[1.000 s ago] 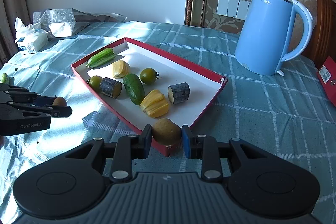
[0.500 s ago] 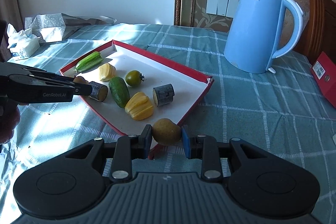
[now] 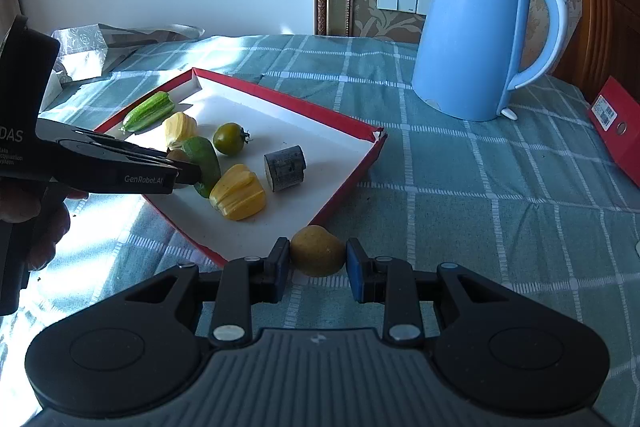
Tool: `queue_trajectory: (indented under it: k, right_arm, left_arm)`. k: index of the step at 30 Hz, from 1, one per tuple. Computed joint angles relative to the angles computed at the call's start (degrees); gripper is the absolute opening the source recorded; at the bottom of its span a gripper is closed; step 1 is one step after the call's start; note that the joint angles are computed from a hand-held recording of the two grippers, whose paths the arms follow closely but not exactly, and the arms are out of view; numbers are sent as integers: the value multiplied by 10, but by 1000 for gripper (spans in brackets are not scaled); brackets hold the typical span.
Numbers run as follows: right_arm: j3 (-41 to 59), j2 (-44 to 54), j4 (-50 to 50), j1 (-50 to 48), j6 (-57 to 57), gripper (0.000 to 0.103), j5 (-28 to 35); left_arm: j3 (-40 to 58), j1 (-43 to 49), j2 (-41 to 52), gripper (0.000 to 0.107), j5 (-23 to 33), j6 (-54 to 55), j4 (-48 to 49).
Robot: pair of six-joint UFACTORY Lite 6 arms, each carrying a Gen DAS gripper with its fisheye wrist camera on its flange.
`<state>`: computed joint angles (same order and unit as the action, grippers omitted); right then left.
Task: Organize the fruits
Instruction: 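Lower the tan potato into the tray and open the left tool, then lower the brown kiwi into the tray and open the right tool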
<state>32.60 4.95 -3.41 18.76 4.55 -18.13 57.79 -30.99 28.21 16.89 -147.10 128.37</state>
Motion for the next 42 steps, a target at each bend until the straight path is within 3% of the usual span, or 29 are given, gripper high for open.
queue_trajectory:
  k: [4,5,9,12,18,24,30,42]
  right_arm:
    - [11,12,-26,-1,21,29,-3]
    - [14,16,-28,1,21,29,-5]
    - [33,35,-29,13,23,29,-12]
    - [56,58,-12,28,4,29,-17]
    - [107,109,16,57,-26,29,-21]
    - [156,162,64,87,-74,29,-14]
    - [197,204,127,104,-130,29,1]
    - [215,238,249,124,-222,29,-7]
  left_arm:
    - [-21,-10,-21,36,21,30,-39]
    - [-30,-13,-29,43,28,31,-43]
    - [-88,-51,-81,56,105,83,-116]
    - [-133,-64,-123,56,135,87,-135]
    - [-256,-66,-257,56,128,43,-167]
    - [-366,-83,-384,57,128,132,-332]
    - [-457,-53,-491,57,113,189,-430]
    - [-498,-94,-585,64,147,314,-556]
